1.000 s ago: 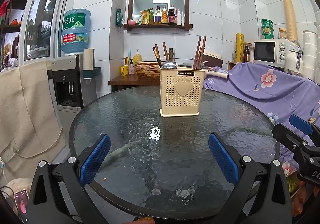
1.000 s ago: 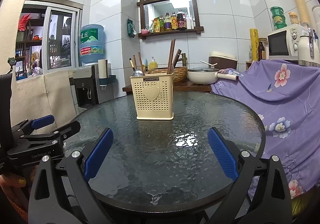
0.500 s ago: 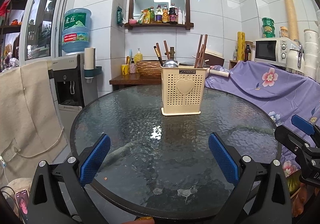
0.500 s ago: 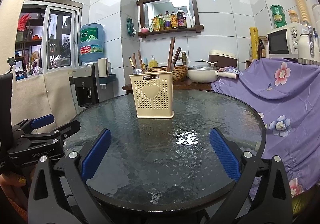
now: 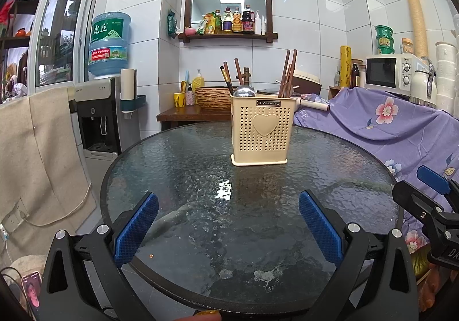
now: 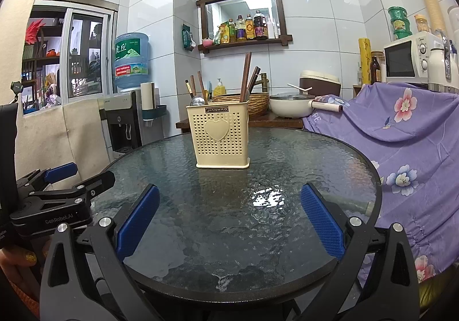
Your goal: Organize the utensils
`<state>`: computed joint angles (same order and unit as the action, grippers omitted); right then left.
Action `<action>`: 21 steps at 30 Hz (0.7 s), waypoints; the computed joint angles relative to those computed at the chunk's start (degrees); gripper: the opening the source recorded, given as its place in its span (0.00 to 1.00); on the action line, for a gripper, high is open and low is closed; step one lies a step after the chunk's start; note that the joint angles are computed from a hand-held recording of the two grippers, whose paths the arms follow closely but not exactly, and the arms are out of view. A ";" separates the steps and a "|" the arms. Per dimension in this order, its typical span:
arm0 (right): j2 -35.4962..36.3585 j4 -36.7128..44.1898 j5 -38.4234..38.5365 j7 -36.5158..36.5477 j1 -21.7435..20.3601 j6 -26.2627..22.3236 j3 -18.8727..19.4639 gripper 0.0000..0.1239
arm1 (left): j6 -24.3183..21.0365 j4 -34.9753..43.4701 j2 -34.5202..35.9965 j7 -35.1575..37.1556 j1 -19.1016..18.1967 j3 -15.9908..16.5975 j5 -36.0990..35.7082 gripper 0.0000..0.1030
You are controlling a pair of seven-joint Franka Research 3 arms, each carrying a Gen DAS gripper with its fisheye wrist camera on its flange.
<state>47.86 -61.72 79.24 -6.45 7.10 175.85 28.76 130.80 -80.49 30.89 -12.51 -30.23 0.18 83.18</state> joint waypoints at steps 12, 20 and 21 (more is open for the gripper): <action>0.35 -0.05 -2.05 1.93 0.00 -0.05 0.03 0.78 | 0.09 -0.11 -0.08 0.12 0.06 -0.05 -0.04 0.94; 0.77 -0.08 -3.54 2.58 -0.30 0.02 0.56 0.78 | 0.50 -0.20 -0.19 0.11 0.16 -0.03 -0.12 0.94; 0.82 0.01 -3.95 3.06 -0.19 -0.04 0.37 0.78 | 0.65 -0.36 -0.30 -0.10 0.19 0.00 0.01 0.94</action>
